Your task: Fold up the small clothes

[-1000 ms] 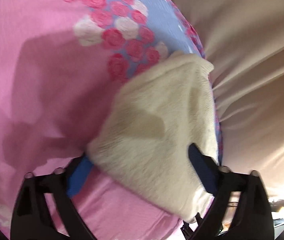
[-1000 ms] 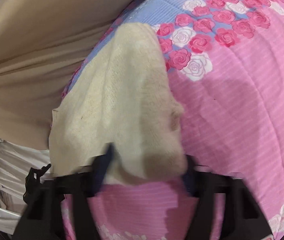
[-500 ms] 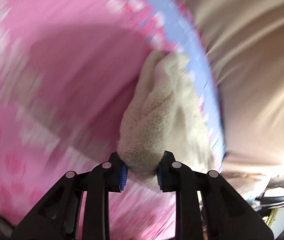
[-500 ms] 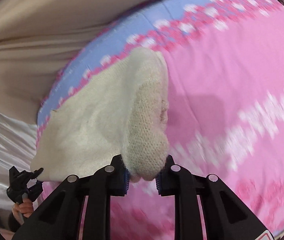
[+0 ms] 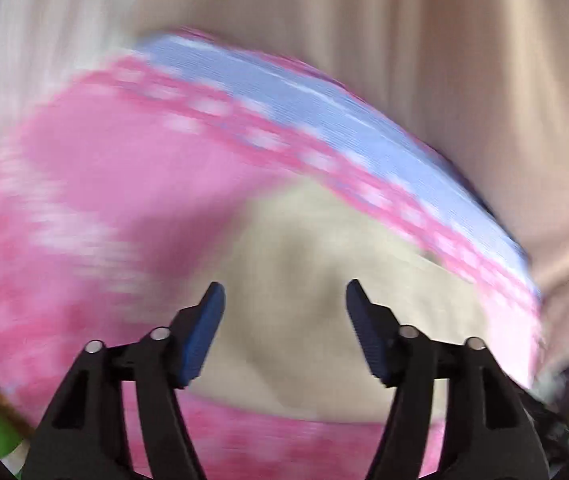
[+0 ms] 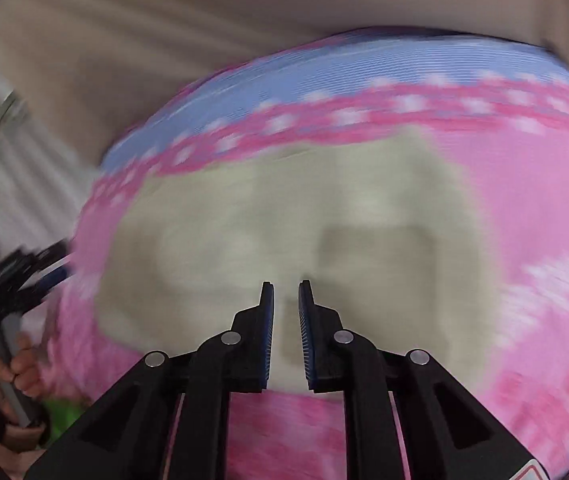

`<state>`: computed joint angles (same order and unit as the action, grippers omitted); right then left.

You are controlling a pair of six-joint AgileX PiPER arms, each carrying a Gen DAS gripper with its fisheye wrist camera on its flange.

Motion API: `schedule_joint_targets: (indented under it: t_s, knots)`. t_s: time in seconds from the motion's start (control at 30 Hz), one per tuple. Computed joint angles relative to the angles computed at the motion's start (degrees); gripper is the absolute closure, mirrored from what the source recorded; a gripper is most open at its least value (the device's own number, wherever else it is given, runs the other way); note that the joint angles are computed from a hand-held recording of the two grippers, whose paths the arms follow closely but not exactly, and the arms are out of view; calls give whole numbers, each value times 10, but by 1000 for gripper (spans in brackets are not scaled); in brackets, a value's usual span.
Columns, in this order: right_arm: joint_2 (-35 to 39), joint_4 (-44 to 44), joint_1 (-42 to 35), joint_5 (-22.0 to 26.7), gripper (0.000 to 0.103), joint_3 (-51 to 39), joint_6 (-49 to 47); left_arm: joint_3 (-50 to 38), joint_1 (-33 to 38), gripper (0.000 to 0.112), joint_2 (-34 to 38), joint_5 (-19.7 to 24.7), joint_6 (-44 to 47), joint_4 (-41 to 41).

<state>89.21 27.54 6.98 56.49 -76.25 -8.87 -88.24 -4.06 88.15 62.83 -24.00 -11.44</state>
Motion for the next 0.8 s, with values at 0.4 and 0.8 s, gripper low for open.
schedule_joint_targets:
  t_s: [0.4,0.8]
  knots:
    - [116,-66,-52,-13,100,-74,62,-44,-61,50,180,-7,7,-31]
    - [170,-164,29,30,100,-190,135,-150,-121,41,240,47,-23,73]
